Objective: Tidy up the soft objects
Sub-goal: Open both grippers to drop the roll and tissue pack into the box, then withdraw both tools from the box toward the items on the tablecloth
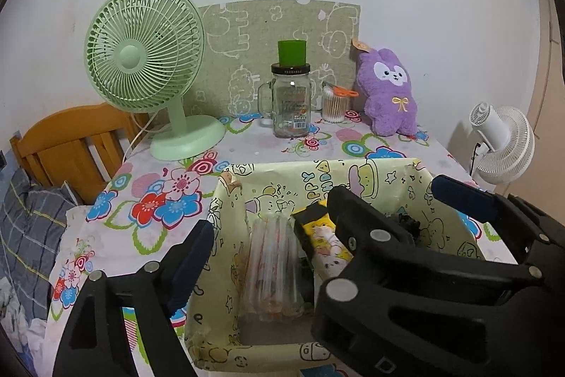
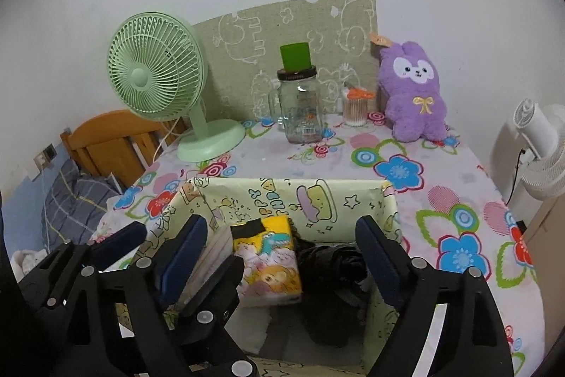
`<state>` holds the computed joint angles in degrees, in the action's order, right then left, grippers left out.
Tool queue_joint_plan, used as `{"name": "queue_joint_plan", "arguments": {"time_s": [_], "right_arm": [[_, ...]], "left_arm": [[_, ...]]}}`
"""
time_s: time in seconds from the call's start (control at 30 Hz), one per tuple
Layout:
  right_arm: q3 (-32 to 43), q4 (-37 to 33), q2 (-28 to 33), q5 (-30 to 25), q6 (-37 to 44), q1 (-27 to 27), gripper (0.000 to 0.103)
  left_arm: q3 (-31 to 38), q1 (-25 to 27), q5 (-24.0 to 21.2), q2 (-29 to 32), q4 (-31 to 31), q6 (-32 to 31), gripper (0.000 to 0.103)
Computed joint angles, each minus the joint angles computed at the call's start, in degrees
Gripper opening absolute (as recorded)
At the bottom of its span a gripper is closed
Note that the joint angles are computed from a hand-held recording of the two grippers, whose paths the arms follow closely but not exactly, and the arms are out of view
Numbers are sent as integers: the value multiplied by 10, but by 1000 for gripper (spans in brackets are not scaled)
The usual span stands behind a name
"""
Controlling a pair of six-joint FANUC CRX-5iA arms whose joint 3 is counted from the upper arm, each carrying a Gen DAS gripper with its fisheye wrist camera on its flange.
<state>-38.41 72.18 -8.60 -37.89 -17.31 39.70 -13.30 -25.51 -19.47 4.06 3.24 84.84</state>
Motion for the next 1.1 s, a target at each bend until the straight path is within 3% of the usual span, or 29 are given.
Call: {"name": "queue_joint_plan", "arguments": {"time_s": [0.13,0.57,0.7,0.83,1.1], "right_arm": [[0,-12,-7,-18,11,12,91],[-18,-17,-40,-94,-3,60,96],[-3,-58,-43,-140,25,91,96],[-1,-63,-50,-183,24,119,96],[-2,-66,-67,-233,15,160,96]], "left_arm": [[-16,-1,9,-6,42,-42,88],[-36,-14,14,-41,19,-22,98],[-44,-16,11,-54,23,-27,102],[-64,-16,19,-72,55,-54,103],[-81,-20,17,-104,43,-44,103]]}}
